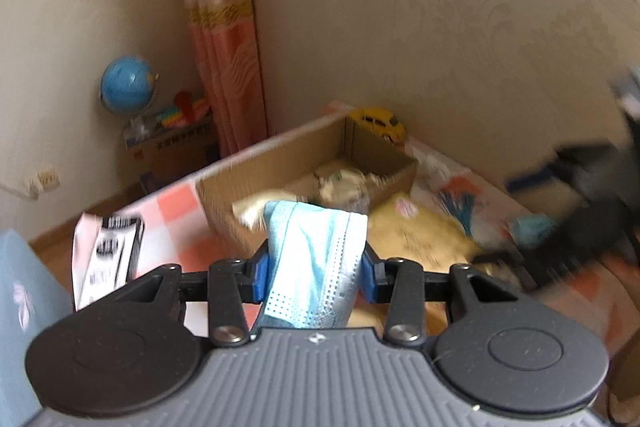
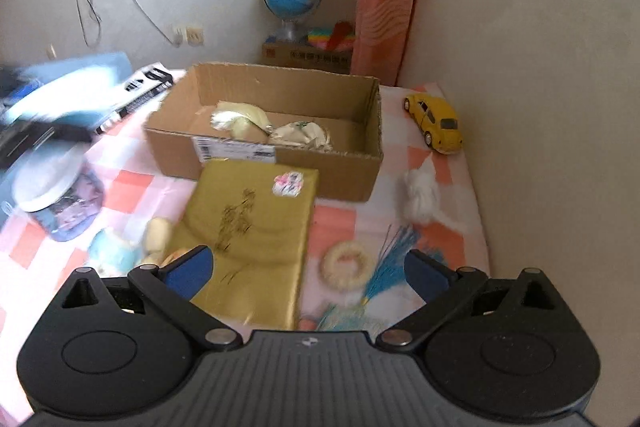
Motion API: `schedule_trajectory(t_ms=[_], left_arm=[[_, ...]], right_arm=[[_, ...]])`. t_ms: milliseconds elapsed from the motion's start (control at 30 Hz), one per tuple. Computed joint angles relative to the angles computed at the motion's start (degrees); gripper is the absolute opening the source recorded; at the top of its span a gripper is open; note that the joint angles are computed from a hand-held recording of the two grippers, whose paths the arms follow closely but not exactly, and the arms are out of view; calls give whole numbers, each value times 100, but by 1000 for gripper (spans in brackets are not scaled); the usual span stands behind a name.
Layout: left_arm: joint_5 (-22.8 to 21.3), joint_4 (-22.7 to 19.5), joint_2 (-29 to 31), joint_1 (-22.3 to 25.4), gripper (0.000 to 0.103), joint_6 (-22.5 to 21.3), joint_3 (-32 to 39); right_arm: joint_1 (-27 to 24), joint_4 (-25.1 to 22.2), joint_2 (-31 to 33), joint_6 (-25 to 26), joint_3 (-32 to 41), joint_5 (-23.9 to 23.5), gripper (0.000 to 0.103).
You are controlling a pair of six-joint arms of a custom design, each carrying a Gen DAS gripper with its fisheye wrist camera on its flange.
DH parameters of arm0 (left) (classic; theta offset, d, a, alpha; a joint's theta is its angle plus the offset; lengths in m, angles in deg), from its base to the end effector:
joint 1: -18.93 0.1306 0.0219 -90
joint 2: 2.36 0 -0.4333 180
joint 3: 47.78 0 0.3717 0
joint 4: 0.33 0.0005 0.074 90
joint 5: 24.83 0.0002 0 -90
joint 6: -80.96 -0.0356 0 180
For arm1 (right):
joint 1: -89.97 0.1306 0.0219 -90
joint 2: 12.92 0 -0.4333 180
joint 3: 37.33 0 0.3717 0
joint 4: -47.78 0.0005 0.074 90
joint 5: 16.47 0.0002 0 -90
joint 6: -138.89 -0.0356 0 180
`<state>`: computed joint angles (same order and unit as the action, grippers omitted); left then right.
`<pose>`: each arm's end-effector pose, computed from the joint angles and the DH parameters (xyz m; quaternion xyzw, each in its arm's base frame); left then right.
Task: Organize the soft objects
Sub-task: 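Carry the mask into the cardboard box and open the left gripper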
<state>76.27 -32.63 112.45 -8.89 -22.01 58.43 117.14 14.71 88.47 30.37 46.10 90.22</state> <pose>0.5745 -0.3115 0.3969 0.3532 0.8346 -0.1407 0.3987 0.4754 0.2320 0.3566 -0.0221 0.9337 0.0020 0.3573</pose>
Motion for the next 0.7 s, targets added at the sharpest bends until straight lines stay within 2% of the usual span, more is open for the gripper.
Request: schedule_trajectory(t_ms=[100, 333, 367, 433, 467, 500, 567, 700], left_arm=[[10, -251, 417, -29, 41, -69, 695], [-211, -1029, 1518, -128, 41, -93, 2522], [-229, -1092, 1647, -128, 44, -80, 2720], [-242, -1209, 1872, -129, 56, 11, 3054], [-301, -1260, 1940, -135, 74, 83, 3154], [-380, -1193, 1953, -139, 82, 167, 3136], [-514, -965, 1894, -149, 82, 245, 2961], [-461, -908, 1648, -151, 84, 293, 2594]], right_arm=[[89, 425, -264, -192, -441, 25, 103], [68, 529, -551, -481, -804, 81, 103], [62, 528, -585, -484, -841, 113, 103], [42, 582, -635, -521, -913, 101, 103], [31, 618, -649, -526, -947, 82, 103], [31, 629, -673, -541, -977, 67, 103], [28, 598, -686, -560, -998, 78, 103], [58, 544, -682, -545, -1003, 123, 103]])
